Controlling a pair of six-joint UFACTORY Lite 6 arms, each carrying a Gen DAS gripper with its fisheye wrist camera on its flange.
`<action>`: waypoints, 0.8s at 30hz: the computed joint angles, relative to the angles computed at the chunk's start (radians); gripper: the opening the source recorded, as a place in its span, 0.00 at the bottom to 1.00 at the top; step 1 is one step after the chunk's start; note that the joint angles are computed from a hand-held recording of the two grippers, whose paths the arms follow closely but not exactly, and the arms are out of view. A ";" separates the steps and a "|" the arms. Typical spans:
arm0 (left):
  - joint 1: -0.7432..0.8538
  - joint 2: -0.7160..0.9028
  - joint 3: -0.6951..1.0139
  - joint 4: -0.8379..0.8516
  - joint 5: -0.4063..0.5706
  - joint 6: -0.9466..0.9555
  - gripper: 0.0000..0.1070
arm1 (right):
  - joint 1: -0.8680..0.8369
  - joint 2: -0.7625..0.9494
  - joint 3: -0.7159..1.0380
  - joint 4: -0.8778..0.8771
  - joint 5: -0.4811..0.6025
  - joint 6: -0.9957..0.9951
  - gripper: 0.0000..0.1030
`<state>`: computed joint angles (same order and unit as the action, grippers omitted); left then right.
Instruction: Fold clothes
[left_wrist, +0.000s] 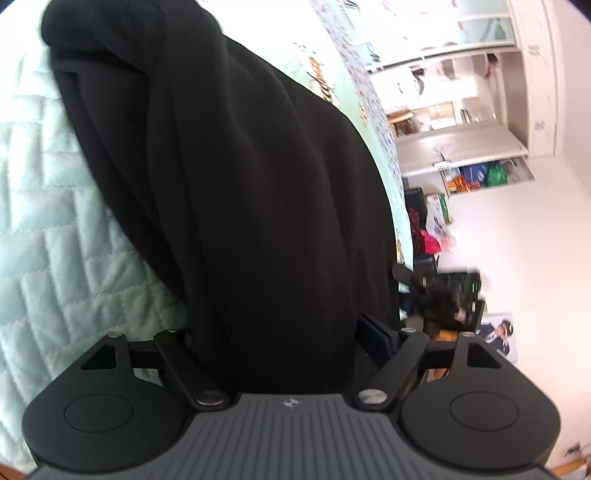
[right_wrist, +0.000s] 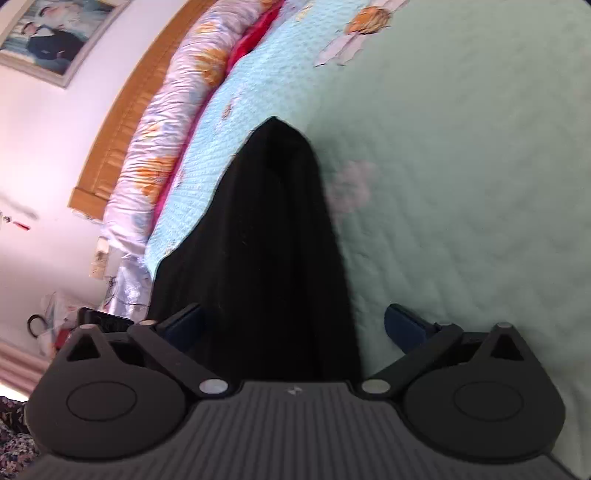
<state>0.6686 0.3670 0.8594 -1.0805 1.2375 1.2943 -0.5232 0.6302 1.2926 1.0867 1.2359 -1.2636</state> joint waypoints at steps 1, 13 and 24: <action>0.013 0.024 0.030 0.016 0.015 0.009 0.76 | 0.023 0.024 0.028 0.008 0.007 0.001 1.00; -0.119 -0.081 0.057 0.011 0.048 0.083 0.51 | 0.027 -0.252 -0.294 0.070 -0.014 -0.120 0.55; -0.683 -0.023 0.400 -0.152 0.074 -0.150 0.51 | -0.631 -0.550 -0.286 -0.017 0.264 -0.072 0.53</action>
<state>-0.0142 0.3444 1.2597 -1.2322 1.3112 1.1438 -1.1541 0.0800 1.0064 1.0692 1.4996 -1.3354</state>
